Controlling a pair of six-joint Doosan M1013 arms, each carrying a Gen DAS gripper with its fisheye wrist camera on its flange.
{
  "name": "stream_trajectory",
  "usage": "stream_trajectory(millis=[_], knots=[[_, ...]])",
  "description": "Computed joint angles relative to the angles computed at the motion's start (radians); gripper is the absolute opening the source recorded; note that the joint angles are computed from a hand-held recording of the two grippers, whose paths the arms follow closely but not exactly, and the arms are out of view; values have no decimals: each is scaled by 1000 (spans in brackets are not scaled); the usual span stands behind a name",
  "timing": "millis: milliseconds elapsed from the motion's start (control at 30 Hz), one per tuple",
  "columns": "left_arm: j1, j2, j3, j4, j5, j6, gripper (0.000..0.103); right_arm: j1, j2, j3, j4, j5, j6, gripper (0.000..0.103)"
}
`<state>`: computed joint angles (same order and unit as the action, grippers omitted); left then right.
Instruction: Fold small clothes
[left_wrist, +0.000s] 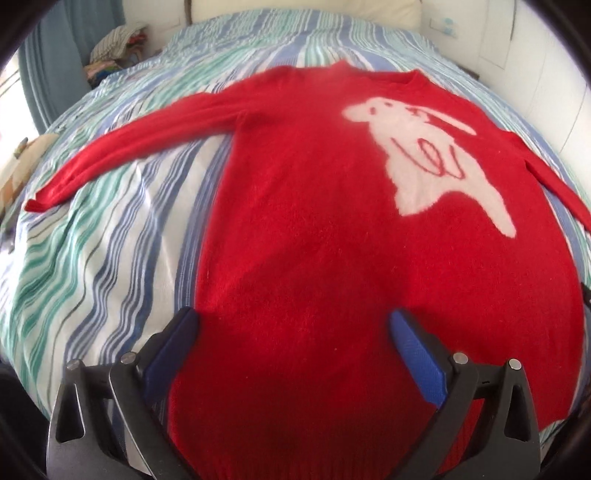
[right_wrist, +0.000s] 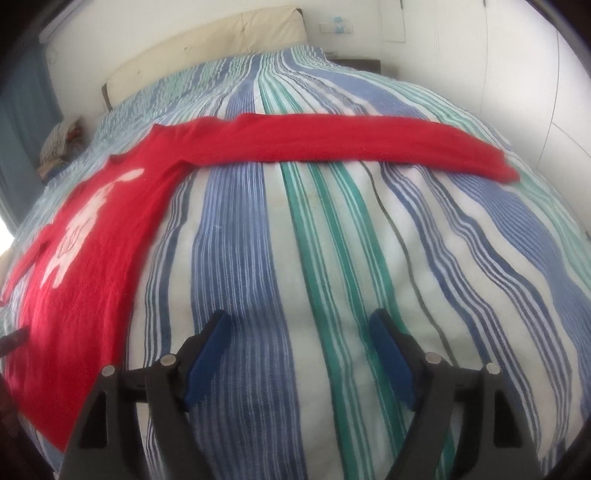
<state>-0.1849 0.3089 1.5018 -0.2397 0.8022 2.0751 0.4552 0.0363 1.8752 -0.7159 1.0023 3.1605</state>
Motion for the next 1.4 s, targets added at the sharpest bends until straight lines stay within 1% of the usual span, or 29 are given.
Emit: stream_trajectory(millis=[100,200,233,267,300,367,433,500,600,700,733,767,833,900,967,1033,1100,1167,1200,1233,1267,1300,1333,1367,1400], knots=[[1,-1,-3,0,22,-6,102,9,7,-4,-12,16,7,78],[19,21,-46,-43,115,3,102,0,-1,-11,21,12,-17,78],[25,28,-62,-56,148,14,102,-8,-13,-9,37,-7,-19,78],[31,33,-75,-69,176,24,102,-20,-33,3,43,-43,-1,78],[41,32,-80,-94,184,35,102,-33,-60,22,34,-92,38,78],[62,19,-77,-178,162,70,102,-70,-115,62,-3,-157,137,78],[77,1,-73,-253,133,121,102,-131,-176,105,-25,-223,237,78],[78,-15,-70,-278,102,150,102,-193,-237,158,-67,-293,379,78],[82,-20,-73,-306,111,157,102,-284,-302,226,-82,-389,523,78],[91,-25,-50,-335,91,160,102,-365,-338,282,-18,-481,563,77],[93,-23,-46,-330,84,159,102,-385,-346,300,-13,-510,587,73],[90,-20,-44,-314,71,154,102,-402,-352,318,-20,-541,619,71],[81,-20,-37,-254,33,127,102,-433,-362,356,-75,-627,729,66],[78,-19,-36,-240,7,111,102,-453,-368,378,-164,-679,853,65],[82,-18,-35,-253,-5,107,102,-481,-367,379,-151,-712,842,65],[80,-17,-34,-245,-11,92,102,-506,-358,372,-82,-732,761,65],[78,-15,-32,-232,-13,81,102,-527,-344,355,73,-729,592,65],[75,-13,-32,-220,-10,74,102,-521,-331,336,140,-683,509,63],[74,-14,-30,-222,-11,78,102,-518,-323,322,179,-648,459,59],[73,-14,-29,-222,-13,81,102,-513,-314,306,209,-606,419,51],[72,-15,-28,-219,-16,82,102,-511,-304,291,243,-563,370,45],[71,-16,-26,-216,-20,82,102,-509,-294,278,272,-527,322,33],[72,-16,-26,-212,-22,79,102,-510,-286,266,307,-494,269,15],[73,-17,-27,-211,-23,76,102,-515,-282,259,333,-471,228,4],[75,-18,-26,-214,-25,73,102,-511,-281,253,320,-453,228,4]])
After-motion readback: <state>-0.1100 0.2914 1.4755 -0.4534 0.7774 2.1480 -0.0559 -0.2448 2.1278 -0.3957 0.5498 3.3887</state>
